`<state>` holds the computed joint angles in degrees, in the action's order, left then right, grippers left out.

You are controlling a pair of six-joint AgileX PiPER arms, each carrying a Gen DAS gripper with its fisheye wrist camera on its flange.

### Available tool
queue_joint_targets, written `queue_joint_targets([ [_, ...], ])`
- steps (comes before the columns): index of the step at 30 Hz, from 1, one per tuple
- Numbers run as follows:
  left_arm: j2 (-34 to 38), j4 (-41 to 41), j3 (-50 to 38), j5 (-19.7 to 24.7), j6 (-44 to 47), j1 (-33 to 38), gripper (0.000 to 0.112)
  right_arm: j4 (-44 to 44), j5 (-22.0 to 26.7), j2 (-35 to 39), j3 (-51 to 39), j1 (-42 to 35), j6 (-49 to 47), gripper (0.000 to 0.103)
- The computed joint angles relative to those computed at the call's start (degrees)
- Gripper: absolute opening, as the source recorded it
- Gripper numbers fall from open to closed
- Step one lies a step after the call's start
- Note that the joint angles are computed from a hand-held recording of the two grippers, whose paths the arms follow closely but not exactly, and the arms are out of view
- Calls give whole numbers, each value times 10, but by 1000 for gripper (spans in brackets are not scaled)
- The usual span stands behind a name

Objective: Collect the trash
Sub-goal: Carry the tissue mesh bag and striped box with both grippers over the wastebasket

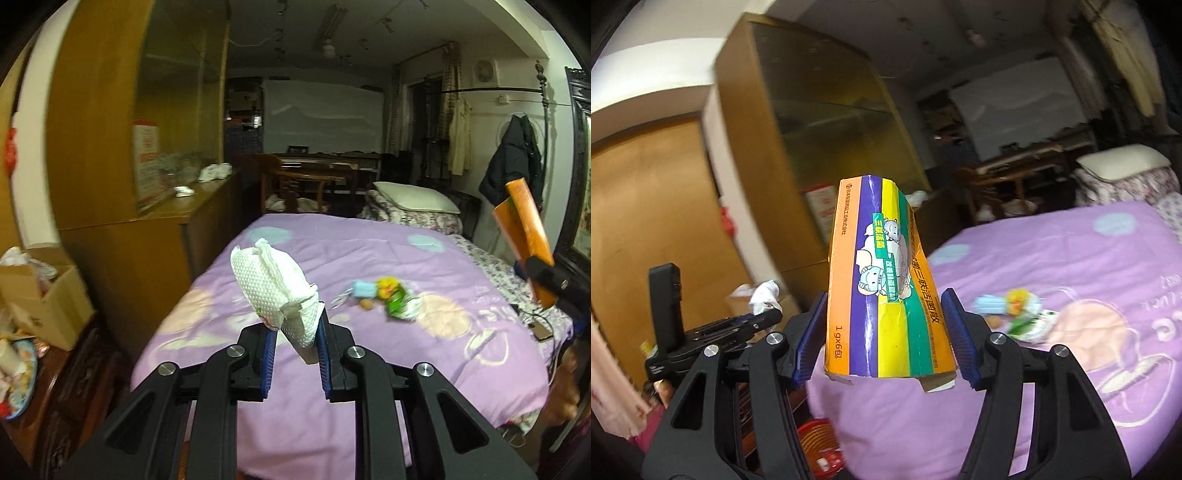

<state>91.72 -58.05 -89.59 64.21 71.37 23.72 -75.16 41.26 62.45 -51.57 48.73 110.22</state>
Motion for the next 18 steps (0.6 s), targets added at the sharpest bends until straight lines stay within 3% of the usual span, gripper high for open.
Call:
queue_joint_targets([
  [3, 23, 12, -21, 19, 16, 55, 20, 16, -26, 22, -23, 5, -19, 60],
  [7, 72, 61, -46, -4, 30, 89, 20, 61, -84, 69, -57, -18, -57, 60],
  [12, 181, 140, -115, -10, -22, 92, 21, 207, -150, 170, -136, -56, -192, 60],
  [16, 251, 190, -136, -34, -39, 79, 23, 322, -147, 257, -218, -58, -305, 60],
  [18, 291, 216, -149, -41, -44, 76, 34, 383, -149, 295, -249, -61, -363, 60],
])
